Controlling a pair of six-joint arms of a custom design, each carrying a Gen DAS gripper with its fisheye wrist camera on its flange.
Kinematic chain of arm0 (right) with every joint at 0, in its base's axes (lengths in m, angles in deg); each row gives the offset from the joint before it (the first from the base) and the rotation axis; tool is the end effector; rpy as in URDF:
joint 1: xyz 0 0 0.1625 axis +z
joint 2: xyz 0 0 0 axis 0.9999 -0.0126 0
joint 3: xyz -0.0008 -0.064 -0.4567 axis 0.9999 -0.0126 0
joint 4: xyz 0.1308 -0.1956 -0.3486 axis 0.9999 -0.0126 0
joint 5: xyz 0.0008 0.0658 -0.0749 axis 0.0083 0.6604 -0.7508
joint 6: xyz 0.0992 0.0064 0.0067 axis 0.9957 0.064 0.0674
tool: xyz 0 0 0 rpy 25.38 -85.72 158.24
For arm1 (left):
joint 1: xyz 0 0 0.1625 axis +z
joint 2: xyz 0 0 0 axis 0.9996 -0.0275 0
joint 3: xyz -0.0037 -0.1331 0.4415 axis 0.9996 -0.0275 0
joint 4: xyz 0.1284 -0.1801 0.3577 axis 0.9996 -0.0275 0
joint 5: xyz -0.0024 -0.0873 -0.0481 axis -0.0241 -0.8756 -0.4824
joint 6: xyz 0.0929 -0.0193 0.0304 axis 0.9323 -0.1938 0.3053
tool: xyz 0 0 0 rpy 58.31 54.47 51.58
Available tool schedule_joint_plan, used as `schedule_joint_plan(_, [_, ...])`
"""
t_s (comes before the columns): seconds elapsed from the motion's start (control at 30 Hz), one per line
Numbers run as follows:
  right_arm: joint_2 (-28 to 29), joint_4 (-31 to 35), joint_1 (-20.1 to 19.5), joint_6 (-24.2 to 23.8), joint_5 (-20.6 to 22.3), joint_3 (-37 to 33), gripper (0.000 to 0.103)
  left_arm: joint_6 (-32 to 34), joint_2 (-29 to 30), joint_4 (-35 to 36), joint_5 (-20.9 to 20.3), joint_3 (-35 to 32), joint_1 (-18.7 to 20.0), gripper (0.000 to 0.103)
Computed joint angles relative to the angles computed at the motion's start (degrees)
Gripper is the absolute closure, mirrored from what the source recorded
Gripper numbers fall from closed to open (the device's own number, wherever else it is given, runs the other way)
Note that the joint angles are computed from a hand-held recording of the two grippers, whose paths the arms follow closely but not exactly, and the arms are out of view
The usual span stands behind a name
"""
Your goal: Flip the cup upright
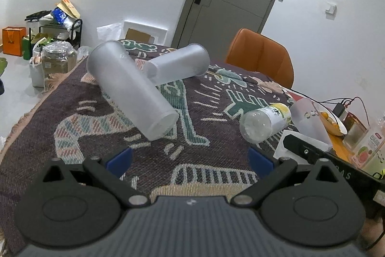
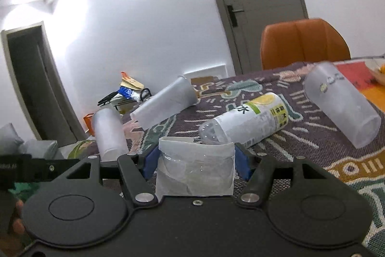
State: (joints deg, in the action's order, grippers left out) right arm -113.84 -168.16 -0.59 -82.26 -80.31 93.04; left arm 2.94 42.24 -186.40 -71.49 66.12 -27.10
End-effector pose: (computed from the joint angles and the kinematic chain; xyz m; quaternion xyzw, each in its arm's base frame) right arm 0.1208 -0.8372 0.1796 0.2713 -0.8328 0.4665 0.1234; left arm -0.2136 -0.7986 0.1445 0.1065 0.8619 -0.4485 0.2111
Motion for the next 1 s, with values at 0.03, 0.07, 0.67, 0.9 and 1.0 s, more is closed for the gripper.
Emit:
schedule_joint_plan(0.03, [-0.2, -0.2, 0.0, -0.5, 0.0, 0.5, 0.041, -0.1, -0.1, -0.2, 0.0, 0.4, 0.0, 0.002])
schedule_joint_plan(0.07, [-0.5, -0.4, 0.1, -0.8, 0.0, 1.0, 0.040, -0.2, -0.3, -0.5, 0.1, 0.8, -0.1, 0.002])
schedule_joint_plan(0.67, [-5.9, 3.0, 1.1, -4.7, -2.2, 9.1, 0.007, 1.8, -3.4, -7.1, -0.5, 8.5, -1.9, 0.002])
schedule_joint_plan(0.9, [-9.6, 3.0, 0.9, -3.7, -1.7, 13.1, 0.004, 2.5, -4.1, -8.3, -0.1, 10.3, -2.6, 0.002])
schedule_joint_plan(1.0, [-11.4, 3.9, 0.7, -3.4, -2.4, 14.8, 0.002, 4.1, -4.3, -8.7, -0.2, 11.2, -3.1, 0.002])
